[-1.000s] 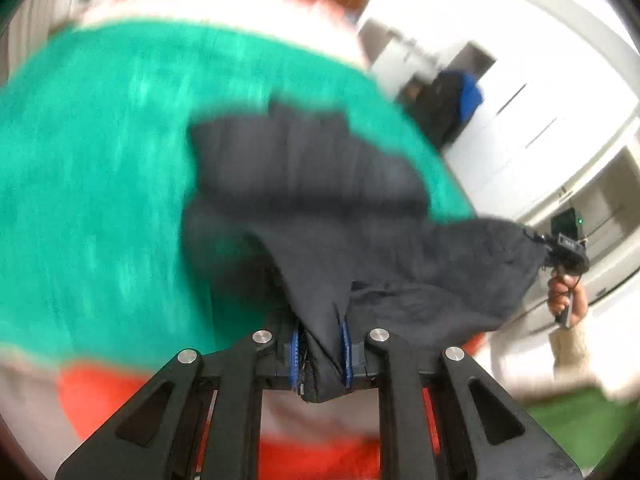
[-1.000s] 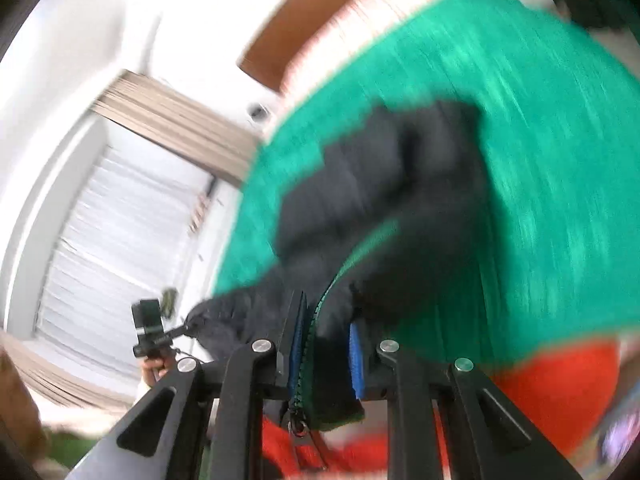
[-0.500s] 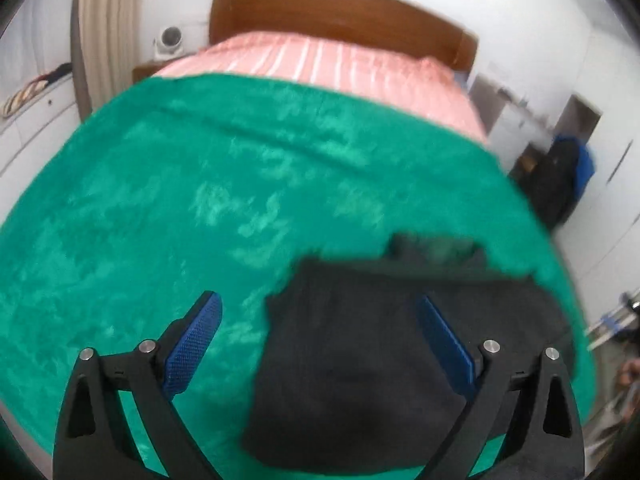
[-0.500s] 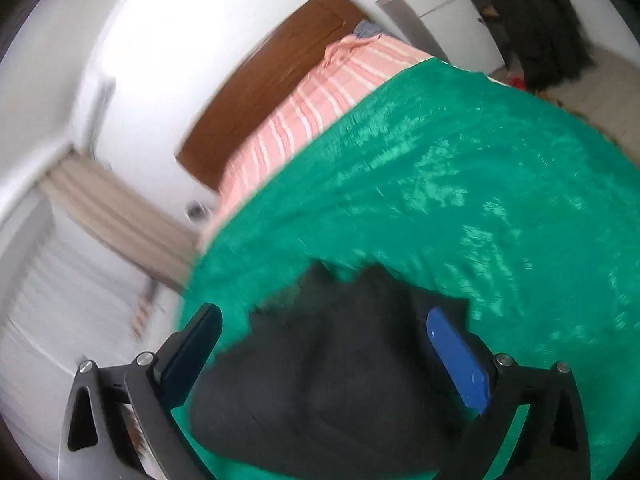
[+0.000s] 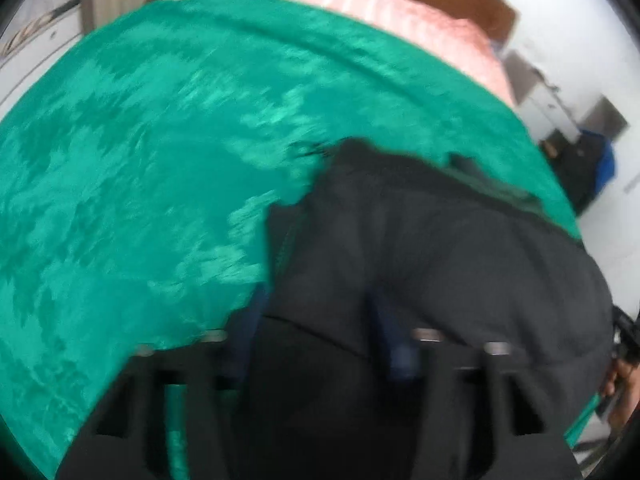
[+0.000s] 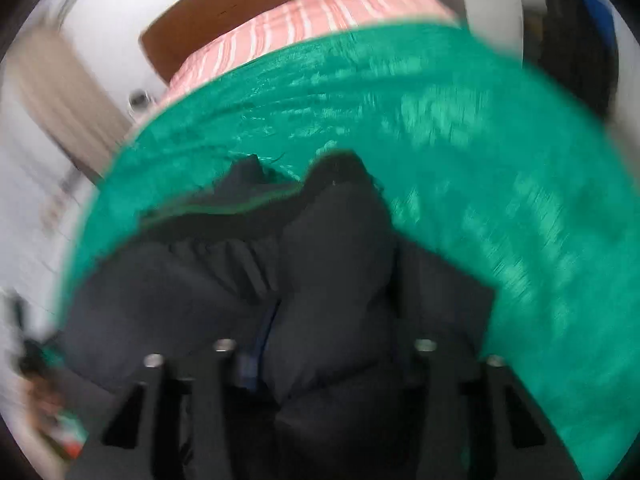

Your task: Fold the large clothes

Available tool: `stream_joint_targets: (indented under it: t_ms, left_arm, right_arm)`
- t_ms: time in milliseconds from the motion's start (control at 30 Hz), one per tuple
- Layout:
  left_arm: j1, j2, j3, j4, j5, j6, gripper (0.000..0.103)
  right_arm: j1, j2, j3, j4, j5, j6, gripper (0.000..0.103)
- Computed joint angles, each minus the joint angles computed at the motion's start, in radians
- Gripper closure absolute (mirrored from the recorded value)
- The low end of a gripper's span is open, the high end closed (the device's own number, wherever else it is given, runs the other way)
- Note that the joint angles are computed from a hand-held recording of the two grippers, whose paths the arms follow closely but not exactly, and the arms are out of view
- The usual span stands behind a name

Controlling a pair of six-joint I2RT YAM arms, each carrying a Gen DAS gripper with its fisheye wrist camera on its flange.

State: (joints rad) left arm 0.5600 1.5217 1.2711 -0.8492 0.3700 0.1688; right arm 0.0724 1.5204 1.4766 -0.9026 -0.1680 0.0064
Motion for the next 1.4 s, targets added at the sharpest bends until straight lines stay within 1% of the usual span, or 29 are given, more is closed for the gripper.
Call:
stream_joint_targets:
  t_ms: [33,67,100,133,167,200,233,267,300,367,400,467,500,567,700,767,900,967,1067,1100,1133,1200,1267,1300,1333,1367,1400]
  left_arm:
    - [-0.020,-0.051,-0.025,0.032,-0.032,-0.002,0.057]
    - [-0.031,-0.083,-0.038,0.052,-0.043,-0.003,0.055]
    - [-0.043,-0.121,-0.063,0.087,-0.055,-0.009,0.041]
    - [-0.055,-0.143,-0.089,0.127,-0.070,-0.020,0.022]
    - [-0.077,-0.151,-0.114,0.169,-0.106,-0.031,0.015]
    - [-0.111,-0.127,-0.129,0.199,-0.172,-0.038,0.012]
    - [-0.142,-0.096,-0.139,0.211,-0.234,-0.046,0.013]
    - [-0.145,-0.084,-0.150,0.223,-0.238,-0.054,0.013]
    - [-0.140,-0.096,-0.174,0.245,-0.227,-0.076,0.013]
    - [-0.134,-0.129,-0.208,0.278,-0.232,-0.100,0.012]
    - [-0.135,-0.148,-0.225,0.290,-0.242,-0.095,0.012]
    - [-0.151,-0.193,-0.257,0.313,-0.277,-0.068,0.012]
    - [-0.158,-0.196,-0.257,0.322,-0.293,-0.058,0.012]
    - [-0.170,-0.217,-0.263,0.333,-0.310,-0.046,0.012]
    - [-0.177,-0.236,-0.240,0.306,-0.287,-0.050,0.012]
    - [-0.190,-0.255,-0.231,0.290,-0.286,-0.049,0.012]
    - [-0.233,-0.299,-0.200,0.246,-0.293,-0.058,0.012]
    - [-0.252,-0.333,-0.183,0.219,-0.276,-0.069,0.012]
    - [-0.304,-0.405,-0.148,0.165,-0.210,-0.081,0.011]
    - [-0.334,-0.434,-0.138,0.146,-0.185,-0.080,0.009]
    - [-0.366,-0.459,-0.135,0.134,-0.174,-0.080,0.007]
    - [-0.458,-0.524,-0.160,0.122,-0.176,-0.073,0.005]
    - [-0.573,-0.580,-0.222,0.134,-0.224,-0.050,0.004]
    - [-0.657,-0.598,-0.273,0.156,-0.298,-0.030,0.004]
    - [-0.746,-0.593,-0.331,0.190,-0.404,-0.009,0.004]
    - [-0.800,-0.561,-0.367,0.211,-0.483,-0.001,0.004]
    - [-0.831,-0.480,-0.396,0.225,-0.539,-0.008,0.002]
  right_arm:
    - [0.030,-0.053,-0.022,0.030,0.063,-0.028,0.076]
    - [0.035,-0.113,-0.048,0.069,0.078,-0.048,0.076]
    - [0.016,-0.170,-0.078,0.113,0.059,-0.050,0.076]
    - [-0.010,-0.195,-0.099,0.142,0.044,-0.040,0.076]
    - [-0.023,-0.184,-0.101,0.141,0.043,-0.038,0.076]
    - [-0.033,-0.140,-0.097,0.119,0.056,-0.041,0.076]
    - [-0.036,-0.097,-0.097,0.099,0.070,-0.044,0.075]
    - [-0.040,-0.042,-0.111,0.070,0.070,-0.043,0.069]
    - [-0.043,-0.038,-0.148,0.084,0.069,-0.033,0.060]
    - [-0.051,-0.097,-0.238,0.159,0.069,-0.004,0.052]
    - [-0.062,-0.119,-0.260,0.168,0.062,0.003,0.044]
    - [-0.097,-0.170,-0.294,0.166,0.036,0.014,0.034]
    - [-0.112,-0.191,-0.298,0.159,0.023,0.011,0.032]
    - [-0.113,-0.240,-0.295,0.143,0.012,0.018,0.029]
    - [-0.110,-0.335,-0.302,0.126,-0.008,0.005,0.024]
    - [-0.085,-0.358,-0.305,0.131,-0.001,0.014,0.024]
    - [-0.078,-0.463,-0.342,0.102,-0.015,0.002,0.024]
    - [-0.079,-0.513,-0.359,0.088,-0.027,0.003,0.024]
    - [-0.085,-0.624,-0.397,0.052,-0.066,0.014,0.023]
    - [-0.082,-0.681,-0.418,0.035,-0.078,0.028,0.022]
    - [-0.083,-0.725,-0.438,0.023,-0.089,0.039,0.021]
    - [-0.079,-0.841,-0.487,-0.011,-0.111,0.080,0.018]
    - [-0.041,-0.948,-0.536,-0.040,-0.094,0.136,0.016]
    - [-0.011,-0.997,-0.563,-0.050,-0.075,0.162,0.016]
    - [0.056,-1.048,-0.593,-0.060,-0.022,0.205,0.016]
    - [0.121,-1.079,-0.612,-0.066,0.030,0.242,0.016]
    - [0.218,-1.117,-0.637,-0.072,0.106,0.294,0.016]
